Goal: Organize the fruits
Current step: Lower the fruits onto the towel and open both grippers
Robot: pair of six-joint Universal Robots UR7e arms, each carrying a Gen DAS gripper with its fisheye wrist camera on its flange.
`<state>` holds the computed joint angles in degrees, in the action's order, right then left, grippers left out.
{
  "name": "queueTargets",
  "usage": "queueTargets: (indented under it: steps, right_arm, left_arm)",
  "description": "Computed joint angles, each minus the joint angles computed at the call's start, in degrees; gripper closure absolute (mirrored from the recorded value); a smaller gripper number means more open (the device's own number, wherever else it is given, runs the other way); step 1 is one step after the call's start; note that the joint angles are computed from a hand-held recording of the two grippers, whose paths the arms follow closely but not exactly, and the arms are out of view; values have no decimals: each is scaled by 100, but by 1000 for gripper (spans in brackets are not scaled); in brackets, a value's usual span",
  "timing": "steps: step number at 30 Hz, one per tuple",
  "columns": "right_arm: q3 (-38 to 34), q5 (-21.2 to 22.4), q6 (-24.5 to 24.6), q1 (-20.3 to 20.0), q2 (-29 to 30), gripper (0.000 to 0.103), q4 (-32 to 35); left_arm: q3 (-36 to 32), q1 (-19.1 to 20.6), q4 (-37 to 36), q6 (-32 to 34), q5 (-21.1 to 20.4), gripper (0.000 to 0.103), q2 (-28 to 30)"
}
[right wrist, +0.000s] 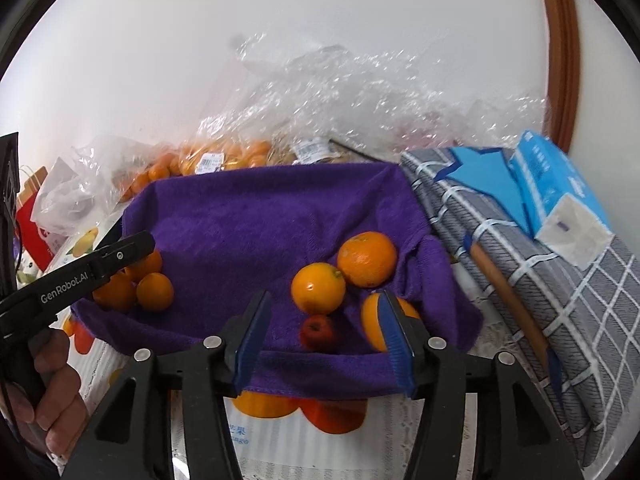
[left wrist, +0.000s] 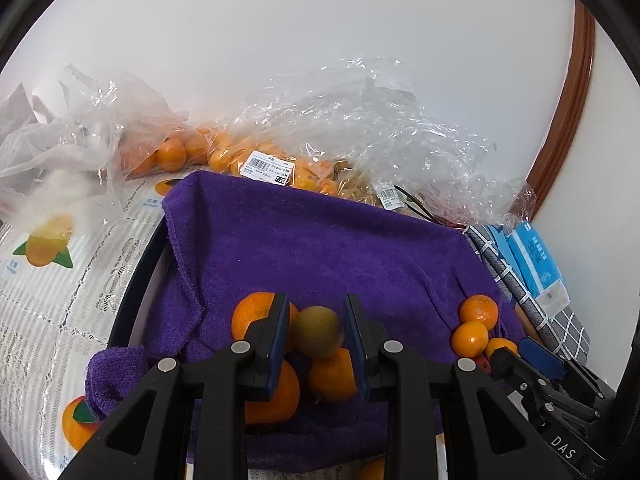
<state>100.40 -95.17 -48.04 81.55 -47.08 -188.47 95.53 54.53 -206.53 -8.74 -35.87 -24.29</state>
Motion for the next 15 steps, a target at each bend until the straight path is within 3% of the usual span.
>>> queueTargets:
  steps: [4, 9, 15]
  right_arm:
    - [52, -80, 29, 19, -3, 48, -214]
    - [267, -302, 192, 51, -159, 48, -261]
    - [745, -624, -169, 147, -279, 48, -937]
  left_arm:
    - [83, 17, -69, -77, -143, 68, -63]
    - [38, -72, -286, 201, -31, 61, 30]
    - [148, -185, -413, 236, 123, 60, -29]
